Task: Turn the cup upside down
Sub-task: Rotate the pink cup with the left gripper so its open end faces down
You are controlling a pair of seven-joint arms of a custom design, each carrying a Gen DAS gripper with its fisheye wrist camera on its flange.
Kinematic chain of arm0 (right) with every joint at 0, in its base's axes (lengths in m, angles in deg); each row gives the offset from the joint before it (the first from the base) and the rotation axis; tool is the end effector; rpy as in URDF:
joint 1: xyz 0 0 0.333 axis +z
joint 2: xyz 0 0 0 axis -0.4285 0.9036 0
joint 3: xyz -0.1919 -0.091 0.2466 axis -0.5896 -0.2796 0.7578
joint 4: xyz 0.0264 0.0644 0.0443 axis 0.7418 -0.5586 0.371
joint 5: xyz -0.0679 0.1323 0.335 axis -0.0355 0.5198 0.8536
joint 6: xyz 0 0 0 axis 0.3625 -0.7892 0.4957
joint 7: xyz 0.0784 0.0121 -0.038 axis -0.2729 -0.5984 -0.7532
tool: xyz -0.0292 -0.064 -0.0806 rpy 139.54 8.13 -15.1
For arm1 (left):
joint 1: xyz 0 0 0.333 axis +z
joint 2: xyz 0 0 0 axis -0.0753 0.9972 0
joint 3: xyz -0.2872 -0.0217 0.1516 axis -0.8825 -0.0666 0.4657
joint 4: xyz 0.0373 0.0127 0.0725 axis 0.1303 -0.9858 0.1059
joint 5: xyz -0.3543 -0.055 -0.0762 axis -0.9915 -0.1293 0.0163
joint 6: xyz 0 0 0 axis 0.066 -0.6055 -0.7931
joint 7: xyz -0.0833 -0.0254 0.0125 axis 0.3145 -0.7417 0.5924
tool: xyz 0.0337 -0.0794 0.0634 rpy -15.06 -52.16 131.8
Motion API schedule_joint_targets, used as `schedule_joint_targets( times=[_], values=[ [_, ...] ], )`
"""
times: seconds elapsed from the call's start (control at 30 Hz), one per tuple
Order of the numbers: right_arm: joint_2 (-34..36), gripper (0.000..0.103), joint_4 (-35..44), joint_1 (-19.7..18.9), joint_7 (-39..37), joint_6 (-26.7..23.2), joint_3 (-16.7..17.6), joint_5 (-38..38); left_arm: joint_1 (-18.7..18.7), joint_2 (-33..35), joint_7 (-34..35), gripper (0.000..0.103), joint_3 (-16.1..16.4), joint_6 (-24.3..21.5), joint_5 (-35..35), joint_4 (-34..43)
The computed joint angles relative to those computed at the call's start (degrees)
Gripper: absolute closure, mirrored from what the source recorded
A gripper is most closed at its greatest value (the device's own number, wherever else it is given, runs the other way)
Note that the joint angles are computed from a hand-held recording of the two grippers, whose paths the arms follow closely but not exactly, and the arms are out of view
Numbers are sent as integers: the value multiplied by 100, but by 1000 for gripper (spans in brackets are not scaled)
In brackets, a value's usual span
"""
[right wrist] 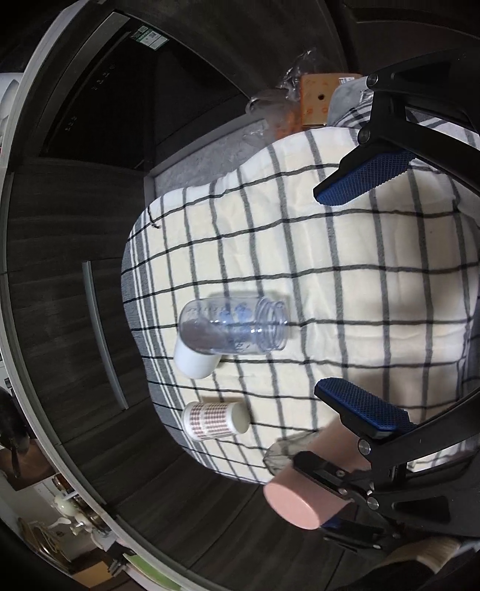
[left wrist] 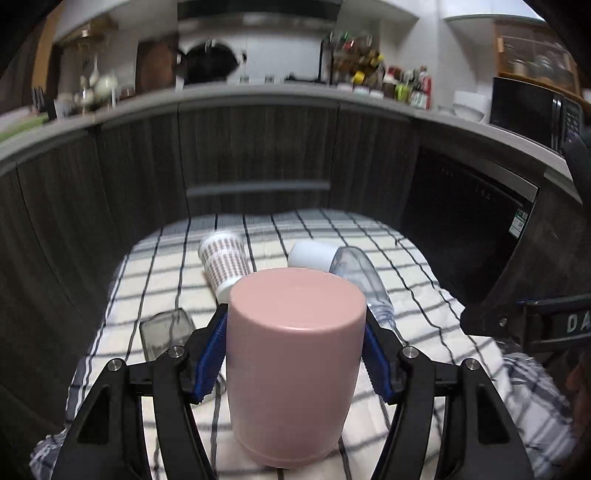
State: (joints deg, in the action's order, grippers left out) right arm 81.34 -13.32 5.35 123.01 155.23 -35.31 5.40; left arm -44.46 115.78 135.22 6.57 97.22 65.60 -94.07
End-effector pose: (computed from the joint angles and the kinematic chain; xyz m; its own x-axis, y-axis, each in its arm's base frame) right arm 0.6582 0.3794 0.4043 -0.2876 -0.9462 -0.1485 -0.8222 0.3234 -0.4684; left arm 0.6675 -0.4372 0.3668 -0.3820 -0.9232 0.0416 -0.5261 0.1802 -0.8311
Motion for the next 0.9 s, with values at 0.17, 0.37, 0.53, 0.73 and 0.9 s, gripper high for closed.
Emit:
schedule_joint_targets(
  times=[0.17,0.37,0.53,0.73,0.9],
  values=[
    [-103,8,-378,62,154,151,-60,-155,-319,338,-385,38,548,482,-255,17],
    [-278,9,-895,93,606,467,-131,-333,-1014,554,-575,38,1597,981,-872,-356],
    [-226,9,-917,18,633,551,-29,-294,-1049,704,-328,38,1598,869,-1263,-286],
    [-156,9,-853,-5,531,532,23,-199,-1288,822,-187,38,1853,938,-1524,-397],
    [-146,9,-859,-33,477,560,49,-96,-1588,921,-300,36,2290,645,-1728,-439]
  ],
)
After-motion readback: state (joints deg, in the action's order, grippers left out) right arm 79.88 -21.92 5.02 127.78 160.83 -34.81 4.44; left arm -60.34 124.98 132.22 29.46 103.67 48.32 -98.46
